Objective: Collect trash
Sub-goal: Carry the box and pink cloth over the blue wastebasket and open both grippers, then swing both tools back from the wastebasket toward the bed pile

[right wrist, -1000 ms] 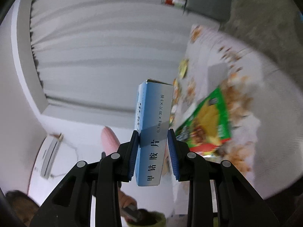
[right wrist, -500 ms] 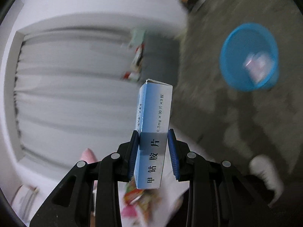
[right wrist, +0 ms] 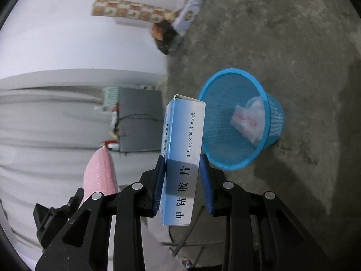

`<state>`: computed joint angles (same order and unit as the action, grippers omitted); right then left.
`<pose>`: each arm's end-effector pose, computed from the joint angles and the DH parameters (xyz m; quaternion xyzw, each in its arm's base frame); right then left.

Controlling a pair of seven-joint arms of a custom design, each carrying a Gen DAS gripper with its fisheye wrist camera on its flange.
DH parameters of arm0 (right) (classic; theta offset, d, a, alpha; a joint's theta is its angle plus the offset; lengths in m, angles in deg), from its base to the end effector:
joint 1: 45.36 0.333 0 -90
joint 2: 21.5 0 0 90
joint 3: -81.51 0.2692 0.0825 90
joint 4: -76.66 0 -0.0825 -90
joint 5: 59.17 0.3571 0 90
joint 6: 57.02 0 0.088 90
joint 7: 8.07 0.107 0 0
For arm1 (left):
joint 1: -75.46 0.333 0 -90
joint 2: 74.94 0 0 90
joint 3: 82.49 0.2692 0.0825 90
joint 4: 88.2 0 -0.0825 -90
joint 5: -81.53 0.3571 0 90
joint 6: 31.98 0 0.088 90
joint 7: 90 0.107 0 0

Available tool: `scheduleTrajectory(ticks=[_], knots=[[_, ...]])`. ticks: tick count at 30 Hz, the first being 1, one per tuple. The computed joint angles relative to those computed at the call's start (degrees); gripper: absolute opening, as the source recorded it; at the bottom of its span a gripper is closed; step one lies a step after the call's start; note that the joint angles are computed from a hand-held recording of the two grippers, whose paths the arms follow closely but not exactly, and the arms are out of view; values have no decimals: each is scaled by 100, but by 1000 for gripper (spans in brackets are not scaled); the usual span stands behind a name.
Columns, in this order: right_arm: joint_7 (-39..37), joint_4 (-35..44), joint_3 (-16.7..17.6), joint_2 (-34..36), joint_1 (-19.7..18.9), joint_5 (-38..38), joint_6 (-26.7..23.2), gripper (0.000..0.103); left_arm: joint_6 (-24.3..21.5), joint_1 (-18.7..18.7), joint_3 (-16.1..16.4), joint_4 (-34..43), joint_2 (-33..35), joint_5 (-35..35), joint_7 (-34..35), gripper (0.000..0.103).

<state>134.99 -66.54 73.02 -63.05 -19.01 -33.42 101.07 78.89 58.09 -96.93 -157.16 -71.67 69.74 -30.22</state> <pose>0.3800 0.0905 0.6028 -0.2598 0.8270 0.1437 0.4775 0.4607 -0.2949 0.7585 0.6575 -0.6685 0.3466 0.0263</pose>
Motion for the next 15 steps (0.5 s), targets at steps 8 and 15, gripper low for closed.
scheduleTrajectory(ticks=[8,15], knots=[[29,200,-172,866,-221,337,-343,59,-312,-369,157,963,1324,769,-508,51],[271,-519,247,-205,-403,427,-491,59,92,19,110,-250,497,-128,-659,57]])
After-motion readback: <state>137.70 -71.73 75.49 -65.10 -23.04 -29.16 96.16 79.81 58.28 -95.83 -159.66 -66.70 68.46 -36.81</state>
